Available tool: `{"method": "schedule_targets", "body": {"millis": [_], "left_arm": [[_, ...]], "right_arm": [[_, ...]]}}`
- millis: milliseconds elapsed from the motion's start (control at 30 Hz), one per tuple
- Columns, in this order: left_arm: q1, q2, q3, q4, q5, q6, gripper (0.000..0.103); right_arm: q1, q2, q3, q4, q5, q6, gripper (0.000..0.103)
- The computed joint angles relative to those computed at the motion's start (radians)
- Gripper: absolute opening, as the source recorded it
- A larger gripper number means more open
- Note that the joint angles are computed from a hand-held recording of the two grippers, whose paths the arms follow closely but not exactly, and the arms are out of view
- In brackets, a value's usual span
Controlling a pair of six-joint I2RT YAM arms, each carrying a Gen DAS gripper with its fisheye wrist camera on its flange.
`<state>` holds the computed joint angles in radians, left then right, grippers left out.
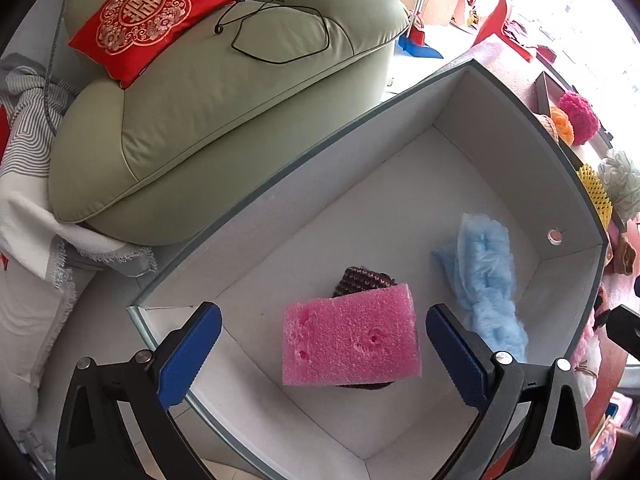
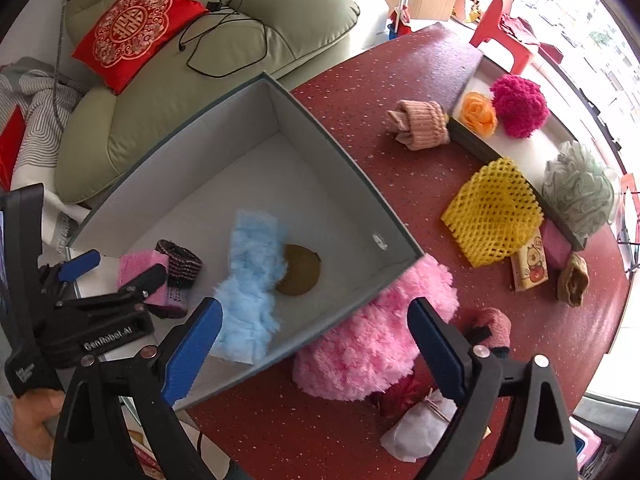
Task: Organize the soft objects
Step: 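Open the left gripper to drop the foam block while the right gripper drops the blue bundle, then move the left gripper to the pink fluffy bundle while the right gripper approaches the yellow tissue pack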
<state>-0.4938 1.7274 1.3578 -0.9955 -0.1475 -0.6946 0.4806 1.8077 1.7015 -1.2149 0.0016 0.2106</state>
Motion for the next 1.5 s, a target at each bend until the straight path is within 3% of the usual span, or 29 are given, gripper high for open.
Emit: {"method": "schedule_targets", "body": {"millis": [167,533,767,1067,1233,1500], "left_arm": [[-0.067,-0.033,0.017,-0.028,0.032,-0.027,0.103],[-0.425,0.039,0.222,-0.104,0.048,-0.068,0.103],[-0.568,0.232,0.346,-0.134,0.164,-0.093,0.103],[-0.59,0.393,0.448,-0.139,0.253,-0.176,0.103],[-0.564,0.415,0.438,-0.147,0.207,-0.142,0.103],[-0.472,0.364,0.325,-0.076,0.191,-0.059,0.103]], "right_arm": [[-0.099,-0.161,-0.204,0.021,-0.013,0.031,0.096],[-0.404,-0.581,-0.694,-0.016,-0.071,-0.019,0.096],[-0.784,-0.747,-0.873,-0.084,-0.081,-0.25,0.096],[-1.226,-0.764,-1.005,-0.075,-0.071,-0.567,0.097],[-1.218,-0.718,-1.057,0.005,-0.068,-0.57,0.096],[-1.021,-0.663,-1.06,0.07,-0.093,-0.422,0.097]]}}
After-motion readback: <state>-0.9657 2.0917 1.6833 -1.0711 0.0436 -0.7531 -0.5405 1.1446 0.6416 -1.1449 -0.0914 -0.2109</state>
